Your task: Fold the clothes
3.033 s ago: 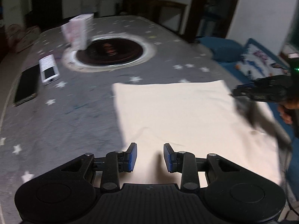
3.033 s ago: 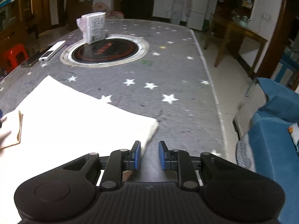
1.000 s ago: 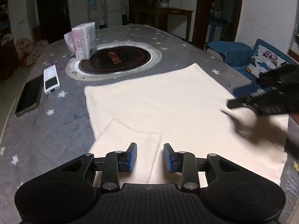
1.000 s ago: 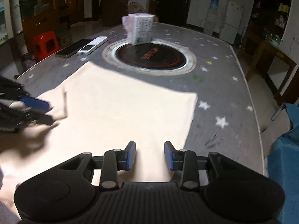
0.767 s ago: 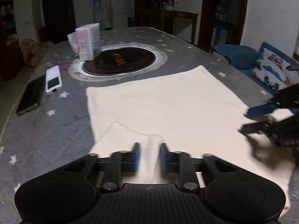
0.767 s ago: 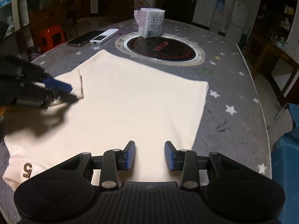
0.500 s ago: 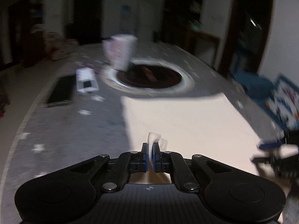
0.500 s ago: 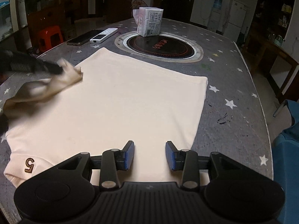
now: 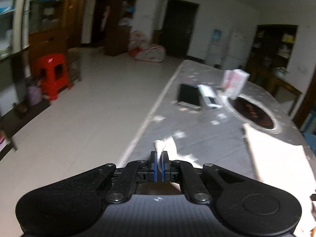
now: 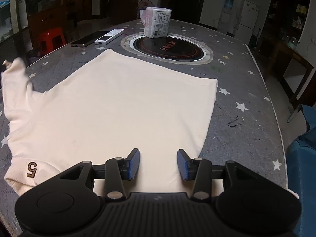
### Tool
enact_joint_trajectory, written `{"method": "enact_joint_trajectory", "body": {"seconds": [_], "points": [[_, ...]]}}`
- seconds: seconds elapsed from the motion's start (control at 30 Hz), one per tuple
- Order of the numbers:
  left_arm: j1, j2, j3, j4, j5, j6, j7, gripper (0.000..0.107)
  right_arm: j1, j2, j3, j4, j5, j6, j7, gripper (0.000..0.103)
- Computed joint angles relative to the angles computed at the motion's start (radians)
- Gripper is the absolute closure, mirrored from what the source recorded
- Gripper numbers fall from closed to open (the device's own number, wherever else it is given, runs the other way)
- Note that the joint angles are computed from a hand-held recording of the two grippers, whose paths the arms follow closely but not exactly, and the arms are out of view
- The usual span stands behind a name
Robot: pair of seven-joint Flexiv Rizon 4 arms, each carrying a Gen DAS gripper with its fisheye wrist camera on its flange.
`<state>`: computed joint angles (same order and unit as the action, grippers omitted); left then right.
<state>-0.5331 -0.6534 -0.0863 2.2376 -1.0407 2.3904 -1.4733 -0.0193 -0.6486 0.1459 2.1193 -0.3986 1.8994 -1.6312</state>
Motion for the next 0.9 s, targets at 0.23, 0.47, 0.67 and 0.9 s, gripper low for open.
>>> {"method": "enact_joint_trajectory", "body": {"seconds": [0.23, 0.47, 0.67, 0.9], "points": [[-0.024, -0.01, -0.01, 0.022, -0.128, -0.015, 0.082, 0.102, -0.096, 0.017, 0.096, 0.044, -0.083, 0.009, -0.02, 0.06], [-0.014, -0.016, -0.021, -0.003, -0.164, -0.01, 0.14, 0.102, -0.437, -0.044, 0.413, 0.061, -0.361, -0.089, 0.018, 0.06], [-0.015, -0.021, -0.041, -0.026, -0.252, -0.025, 0.222, 0.096, -0.432, -0.011, 0.412, 0.122, -0.351, -0.08, -0.083, 0.06], [0.018, 0.017, -0.046, 0.006, -0.088, -0.041, 0.112, 0.095, -0.484, -0.026, 0.439, 0.132, -0.429, -0.046, -0.003, 0.06]]}}
